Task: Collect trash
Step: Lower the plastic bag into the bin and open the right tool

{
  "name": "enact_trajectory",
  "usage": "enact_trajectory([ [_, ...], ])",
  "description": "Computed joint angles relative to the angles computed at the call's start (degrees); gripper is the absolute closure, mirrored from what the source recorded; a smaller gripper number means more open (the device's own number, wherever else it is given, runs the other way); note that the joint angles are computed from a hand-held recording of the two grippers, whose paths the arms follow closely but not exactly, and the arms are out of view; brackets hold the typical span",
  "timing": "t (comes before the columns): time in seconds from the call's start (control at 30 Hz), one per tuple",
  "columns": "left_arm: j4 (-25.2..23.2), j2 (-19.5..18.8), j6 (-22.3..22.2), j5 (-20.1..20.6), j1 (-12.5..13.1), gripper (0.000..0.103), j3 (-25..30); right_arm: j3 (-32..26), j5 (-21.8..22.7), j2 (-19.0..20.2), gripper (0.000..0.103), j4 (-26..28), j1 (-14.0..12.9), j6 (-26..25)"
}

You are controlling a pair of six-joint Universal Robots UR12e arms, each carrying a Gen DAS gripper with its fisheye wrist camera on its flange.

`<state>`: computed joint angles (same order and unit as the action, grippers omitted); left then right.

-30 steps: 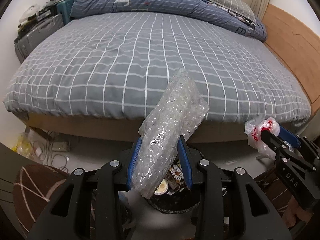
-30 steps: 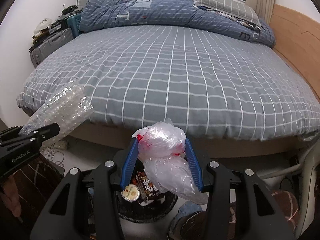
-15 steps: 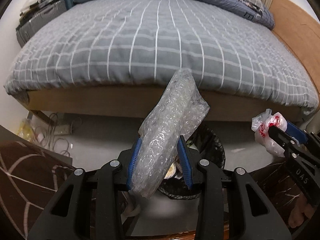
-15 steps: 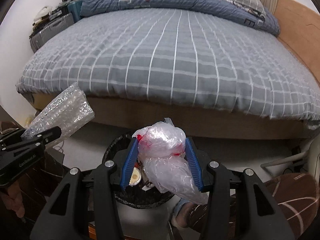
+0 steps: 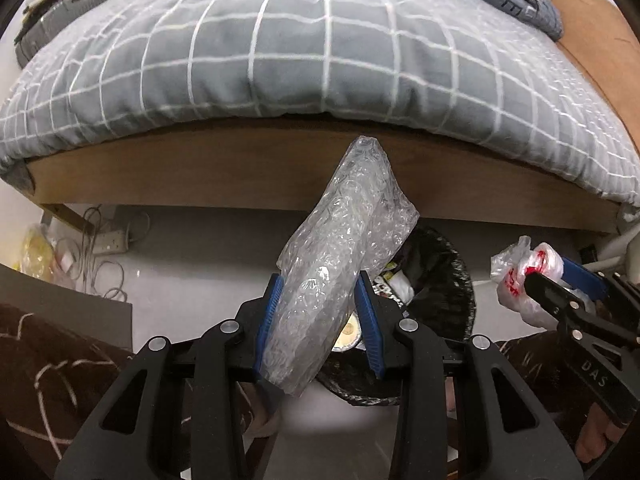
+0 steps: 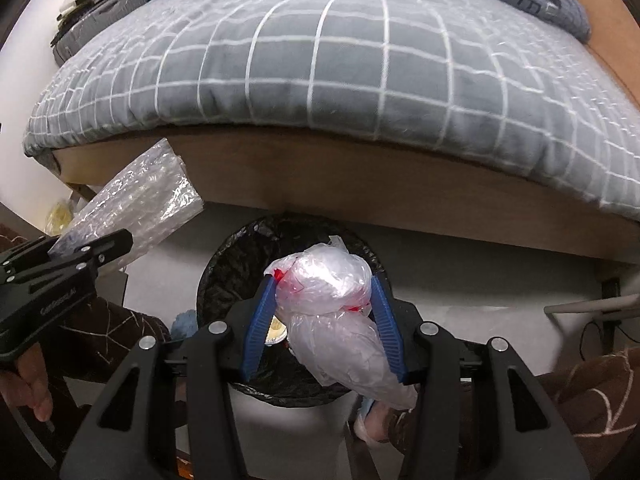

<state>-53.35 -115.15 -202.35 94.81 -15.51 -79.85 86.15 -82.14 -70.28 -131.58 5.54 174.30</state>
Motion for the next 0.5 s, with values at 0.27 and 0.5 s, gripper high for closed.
enact_trajectory([
  [0.27,-0.99,-0.06,-0.84,-0.38,0.83,0.067,-0.42,-2.39,0.5,2.43,0.056,1.69,1.27,-0.71],
  [0.5,-1.25,0.14,-1.36,-0.34,1.1,0.067,-0.69,-3.1,1.21,3.31,0.049,1.96,1.36,-1.16],
])
